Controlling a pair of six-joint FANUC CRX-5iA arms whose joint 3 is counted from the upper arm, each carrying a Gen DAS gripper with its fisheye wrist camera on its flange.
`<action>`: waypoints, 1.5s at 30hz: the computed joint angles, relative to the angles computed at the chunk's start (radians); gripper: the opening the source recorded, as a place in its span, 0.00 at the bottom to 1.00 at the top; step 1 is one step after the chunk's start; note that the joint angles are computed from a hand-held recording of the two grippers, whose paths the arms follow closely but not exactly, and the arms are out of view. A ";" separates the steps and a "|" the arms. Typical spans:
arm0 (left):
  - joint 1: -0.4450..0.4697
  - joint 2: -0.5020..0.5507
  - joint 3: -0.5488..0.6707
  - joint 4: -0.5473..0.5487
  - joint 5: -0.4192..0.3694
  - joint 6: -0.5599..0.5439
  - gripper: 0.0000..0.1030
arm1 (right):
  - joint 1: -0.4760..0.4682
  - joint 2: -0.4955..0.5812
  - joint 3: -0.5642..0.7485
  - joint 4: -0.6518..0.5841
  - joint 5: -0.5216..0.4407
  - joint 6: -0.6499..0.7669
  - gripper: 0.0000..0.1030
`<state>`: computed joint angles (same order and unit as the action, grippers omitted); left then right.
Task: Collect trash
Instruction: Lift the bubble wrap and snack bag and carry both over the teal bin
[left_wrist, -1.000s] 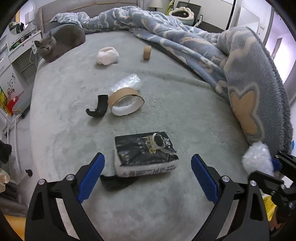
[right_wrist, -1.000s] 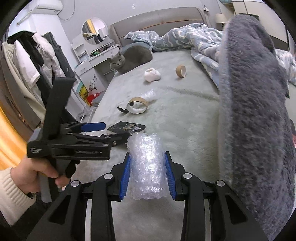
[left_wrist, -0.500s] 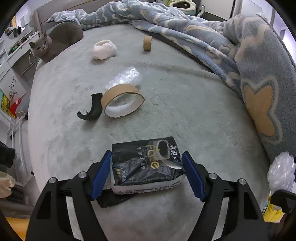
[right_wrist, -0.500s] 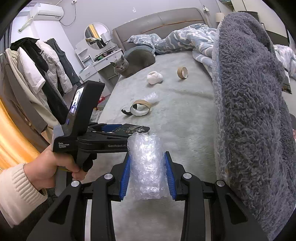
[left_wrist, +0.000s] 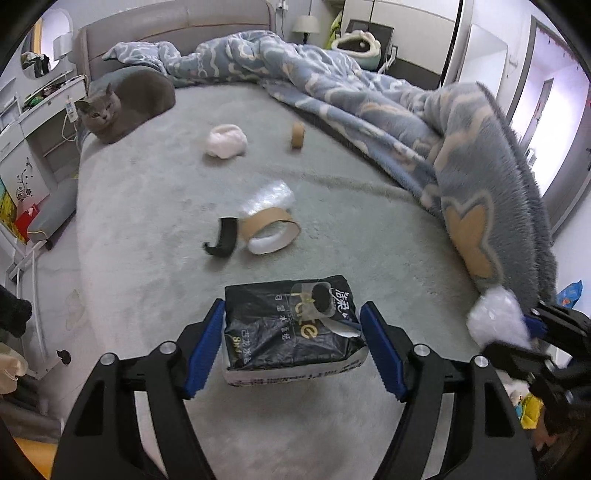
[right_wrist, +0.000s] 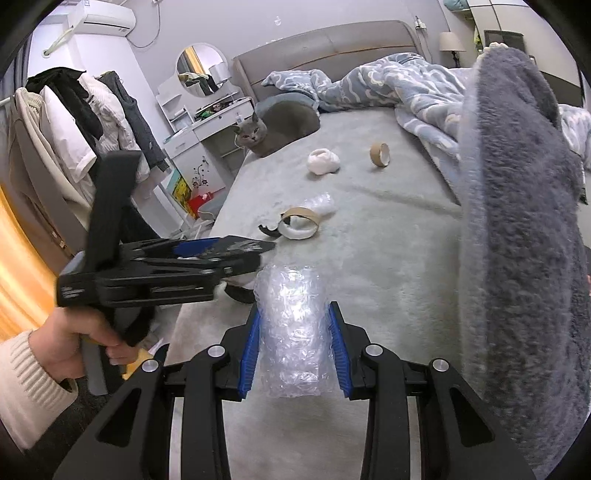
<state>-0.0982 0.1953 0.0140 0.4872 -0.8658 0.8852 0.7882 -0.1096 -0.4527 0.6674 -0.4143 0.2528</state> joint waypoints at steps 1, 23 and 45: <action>0.016 -0.016 -0.020 0.022 -0.001 -0.018 0.73 | 0.001 0.006 0.007 -0.007 -0.003 0.004 0.35; 0.327 -0.243 -0.373 0.228 -0.021 -0.331 0.74 | 0.164 0.223 0.258 -0.090 -0.162 0.119 0.35; 0.544 -0.113 -0.335 0.064 -0.171 -0.281 0.74 | 0.298 0.465 0.582 -0.252 -0.348 0.231 0.35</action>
